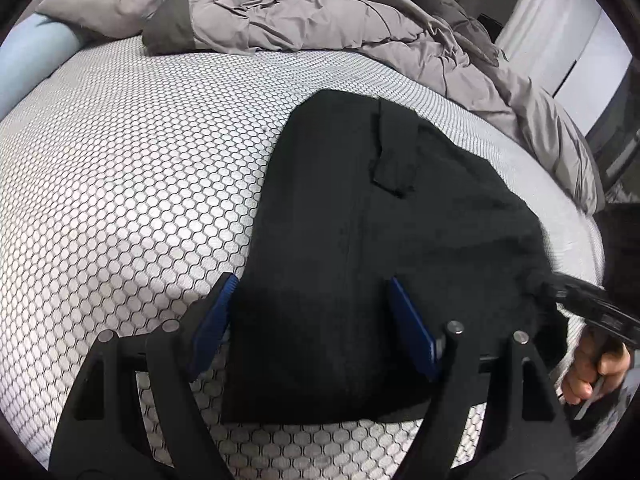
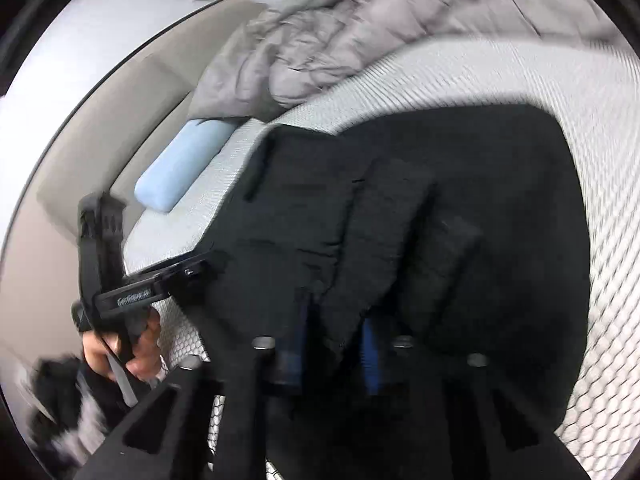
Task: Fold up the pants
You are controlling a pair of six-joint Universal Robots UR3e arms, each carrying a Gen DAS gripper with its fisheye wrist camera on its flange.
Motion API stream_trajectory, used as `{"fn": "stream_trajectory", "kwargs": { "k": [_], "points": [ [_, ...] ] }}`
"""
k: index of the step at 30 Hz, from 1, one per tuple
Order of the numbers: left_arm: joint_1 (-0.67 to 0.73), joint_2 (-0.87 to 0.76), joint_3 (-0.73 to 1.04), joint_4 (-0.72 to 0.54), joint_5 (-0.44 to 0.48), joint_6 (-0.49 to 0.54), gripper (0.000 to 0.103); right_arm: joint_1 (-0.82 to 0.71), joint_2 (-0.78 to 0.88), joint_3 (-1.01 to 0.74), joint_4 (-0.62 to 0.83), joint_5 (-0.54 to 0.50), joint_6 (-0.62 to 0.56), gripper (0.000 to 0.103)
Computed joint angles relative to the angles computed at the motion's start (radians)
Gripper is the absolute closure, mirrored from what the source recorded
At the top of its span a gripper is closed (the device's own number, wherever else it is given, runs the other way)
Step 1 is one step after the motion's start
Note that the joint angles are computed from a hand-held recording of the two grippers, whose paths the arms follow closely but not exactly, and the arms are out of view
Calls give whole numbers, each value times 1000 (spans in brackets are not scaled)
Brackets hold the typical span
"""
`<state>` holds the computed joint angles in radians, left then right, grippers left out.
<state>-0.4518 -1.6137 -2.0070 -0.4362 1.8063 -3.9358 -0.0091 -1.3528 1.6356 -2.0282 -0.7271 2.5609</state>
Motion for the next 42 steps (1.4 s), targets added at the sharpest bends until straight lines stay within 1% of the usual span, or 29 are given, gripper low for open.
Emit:
{"fn": "stream_trajectory", "kwargs": {
  "k": [2,4,5,6,7,8,9,11,13,15,18,20,21,22,23,24,25,27,29,30,31,32,33,35,36,37,39,41,42],
  "points": [
    [-22,32,-11,11,19,4,28,-41,-128,76,3,32,-63,94],
    [-53,36,12,-6,64,23,28,-88,-222,128,62,55,-161,94],
    [-66,38,15,-21,85,30,28,-93,-226,146,43,26,-161,94],
    [-67,32,23,-44,95,32,28,-77,-195,154,-10,-48,-100,94],
    [-54,33,19,-59,73,29,28,-56,-144,141,-26,-118,-53,90],
    [-40,39,16,-79,48,14,28,-58,-98,117,16,-129,-51,89],
    [-38,42,18,-92,47,-3,28,-87,-92,119,53,-84,-61,88],
    [-42,57,12,-87,59,-16,28,-135,-113,103,156,-24,-104,76],
    [-48,69,4,-58,77,-7,28,-185,-162,108,221,-9,-144,45],
    [-41,72,-4,-65,89,-14,28,-211,-159,106,261,30,-169,33],
    [20,67,-45,-30,9,-19,28,-204,-76,74,272,56,-133,33],
    [50,66,-66,10,-36,-10,31,-180,-29,62,207,46,-71,33],
    [58,57,-64,23,-52,-1,36,-162,-11,75,114,45,0,38],
    [61,59,-68,32,-66,7,42,-151,-12,91,45,39,48,64],
    [63,61,-69,36,-85,16,43,-133,-18,98,-25,20,86,80],
    [63,46,-57,43,-101,25,43,-136,-36,110,-36,31,62,87],
    [54,36,-44,41,-95,29,43,-146,-59,122,-34,56,42,89],
    [33,29,-27,28,-73,43,43,-168,-135,144,5,64,-13,89],
    [29,28,-25,21,-70,42,43,-154,-165,155,-6,-5,-41,85],
    [37,33,-39,33,-85,31,43,-102,-157,173,-117,-134,7,77],
    [52,36,-50,46,-108,20,43,-64,-154,210,-236,-270,37,77],
    [62,54,-75,58,-123,9,43,-49,-137,220,-271,-322,51,77],
    [69,59,-86,67,-132,1,43,-69,-149,215,-239,-290,45,75],
    [72,74,-106,77,-137,-3,43,-155,-191,202,-116,-174,-4,59],
    [70,72,-107,79,-135,-5,43,-200,-211,209,-90,-130,-20,40],
    [73,51,-89,81,-140,-1,43,-231,-224,225,-109,-119,-7,32],
    [48,29,-59,65,-112,2,43,-238,-173,189,-119,-147,40,33],
    [5,-6,-2,21,-60,3,43,-246,-68,98,-3,-133,55,48],
    [-16,-20,26,-9,-42,-7,43,-255,-48,82,38,-111,46,67]
  ]
}}
